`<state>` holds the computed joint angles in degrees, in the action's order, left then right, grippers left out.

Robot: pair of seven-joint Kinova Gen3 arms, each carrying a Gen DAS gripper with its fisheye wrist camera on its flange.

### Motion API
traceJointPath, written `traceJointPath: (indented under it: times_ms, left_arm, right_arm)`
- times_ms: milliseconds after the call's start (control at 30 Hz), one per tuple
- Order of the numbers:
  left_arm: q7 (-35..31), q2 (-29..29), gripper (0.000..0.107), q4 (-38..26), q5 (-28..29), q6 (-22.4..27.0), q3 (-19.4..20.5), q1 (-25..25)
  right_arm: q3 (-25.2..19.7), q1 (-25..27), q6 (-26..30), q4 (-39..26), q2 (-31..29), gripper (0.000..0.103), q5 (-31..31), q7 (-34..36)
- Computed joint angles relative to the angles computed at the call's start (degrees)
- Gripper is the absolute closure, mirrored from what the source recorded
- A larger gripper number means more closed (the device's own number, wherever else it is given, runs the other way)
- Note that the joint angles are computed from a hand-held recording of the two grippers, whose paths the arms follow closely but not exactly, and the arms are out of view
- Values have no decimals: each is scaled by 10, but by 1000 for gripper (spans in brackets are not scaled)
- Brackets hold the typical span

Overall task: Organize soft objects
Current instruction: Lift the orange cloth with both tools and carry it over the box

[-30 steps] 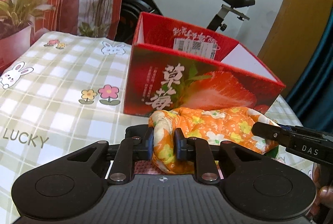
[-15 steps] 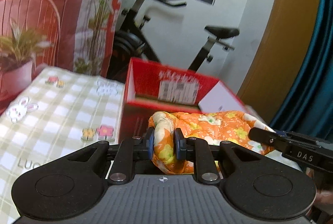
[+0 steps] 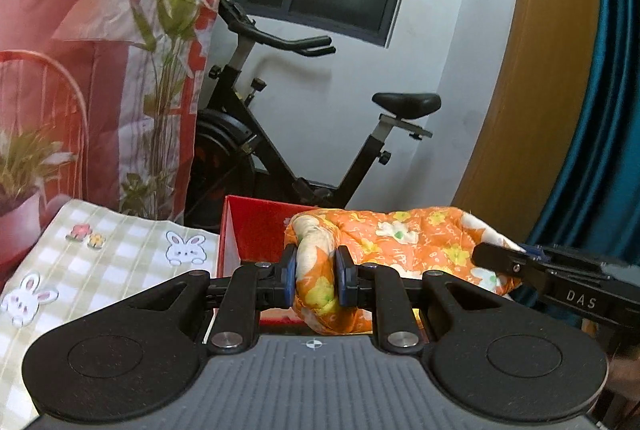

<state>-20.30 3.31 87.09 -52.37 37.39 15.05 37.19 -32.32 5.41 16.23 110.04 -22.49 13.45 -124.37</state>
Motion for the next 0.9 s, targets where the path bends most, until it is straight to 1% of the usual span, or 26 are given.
traceJointPath:
  times_ms: [100, 233, 267, 300, 333, 433, 633, 733, 900]
  left_arm:
    - [-58, 32, 87, -43, 54, -3, -11, -15]
    - [-135, 77, 87, -106, 133, 12, -29, -27]
    - [-157, 90, 87, -121, 156, 10, -32, -34]
    - [-173, 100, 87, -131, 173, 8, -35, -38]
    - [-182, 108, 87, -141, 183, 13, -40, -37]
    - [-225, 138, 87, -188, 224, 44, -47, -40]
    - [-290, 187, 87, -262, 262, 96, -75, -26]
    - [-314, 200, 88, -282, 279, 107, -92, -19]
    - [-357, 226, 87, -325, 312, 140, -112, -14]
  right_arm:
    - [2, 3, 18, -36, 49, 86, 20, 15]
    - [18, -23, 59, -88, 120, 87, 60, 17]
    - [19, -25, 69, -102, 139, 87, 62, 17]
    - [31, -38, 80, -114, 154, 87, 54, 25]
    - [43, -53, 96, -129, 170, 87, 54, 28]
    - [54, -73, 127, -161, 208, 88, 73, 24]
    - [96, -114, 182, -224, 268, 88, 65, 39]
    - [117, -135, 212, -255, 292, 88, 62, 53]
    - [150, -161, 257, -304, 327, 88, 37, 83]
